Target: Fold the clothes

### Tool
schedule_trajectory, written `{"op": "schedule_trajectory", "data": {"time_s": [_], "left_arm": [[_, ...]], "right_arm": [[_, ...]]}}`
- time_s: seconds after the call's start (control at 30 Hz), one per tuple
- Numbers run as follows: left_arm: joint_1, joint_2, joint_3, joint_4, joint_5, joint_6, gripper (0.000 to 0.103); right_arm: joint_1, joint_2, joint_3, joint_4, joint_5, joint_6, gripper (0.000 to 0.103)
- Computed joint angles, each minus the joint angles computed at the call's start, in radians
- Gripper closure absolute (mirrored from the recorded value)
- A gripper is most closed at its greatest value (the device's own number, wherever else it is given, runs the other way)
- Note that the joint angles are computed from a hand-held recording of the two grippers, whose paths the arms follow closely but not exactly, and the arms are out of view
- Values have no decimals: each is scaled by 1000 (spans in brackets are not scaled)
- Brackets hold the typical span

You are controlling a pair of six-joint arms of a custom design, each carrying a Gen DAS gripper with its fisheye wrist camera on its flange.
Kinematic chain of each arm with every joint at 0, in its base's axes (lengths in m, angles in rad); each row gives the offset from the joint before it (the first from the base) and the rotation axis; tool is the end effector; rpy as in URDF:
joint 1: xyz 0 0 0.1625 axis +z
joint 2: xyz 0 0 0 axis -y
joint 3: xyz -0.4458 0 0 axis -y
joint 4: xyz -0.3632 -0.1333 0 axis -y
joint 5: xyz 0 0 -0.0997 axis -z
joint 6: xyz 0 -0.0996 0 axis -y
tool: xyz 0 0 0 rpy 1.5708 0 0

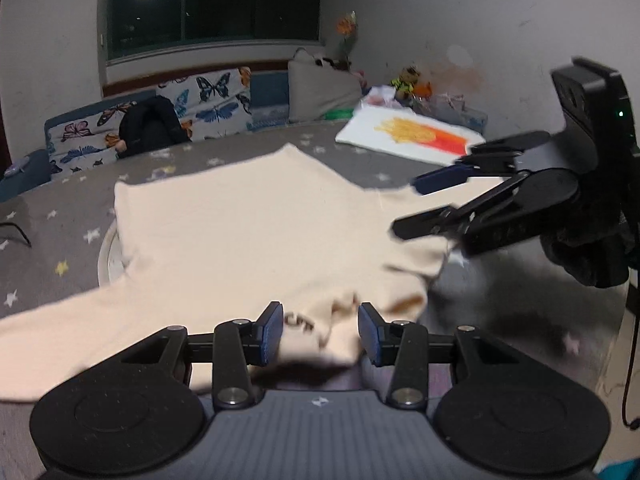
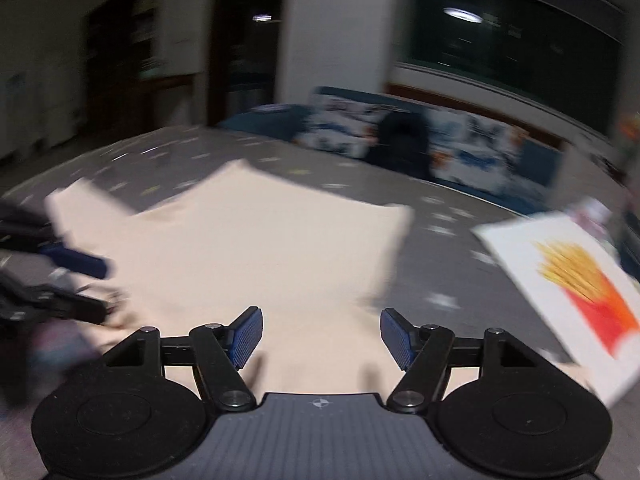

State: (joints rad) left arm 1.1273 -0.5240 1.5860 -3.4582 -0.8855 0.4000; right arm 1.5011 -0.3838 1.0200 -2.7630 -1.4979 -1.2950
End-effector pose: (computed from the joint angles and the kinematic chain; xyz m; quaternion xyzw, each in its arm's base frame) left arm -0.1175 -0.7050 0.0893 0.2302 0.8424 -0.3844 0.2995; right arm 0.0815 -0.8504 0.0819 0.5608 -0.7804 0.2349 0.1458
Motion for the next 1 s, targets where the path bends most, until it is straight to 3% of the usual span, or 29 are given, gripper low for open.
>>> {"op": "schedule_trajectory", "data": {"time_s": [0.2,0.33,0.6,0.77,1.0], "left_arm": [[10,-4,30,-15,-17,38,61],[12,-23,43,-18,-37,43,61],[9,-22,9,-84,-44,10,61],[11,10,-67,-70,-48,25,61],[15,70,-178,24,-98,19,61]], "right_arm": [[1,-21,127,-56,-24,-113,32],[2,-40,137,-53,-24,-112,30],[-16,-26,61,30,-41,57,30],[-24,-25,42,-17,-5,90,30],[-31,45,-91,-51,-68,160,30]]}}
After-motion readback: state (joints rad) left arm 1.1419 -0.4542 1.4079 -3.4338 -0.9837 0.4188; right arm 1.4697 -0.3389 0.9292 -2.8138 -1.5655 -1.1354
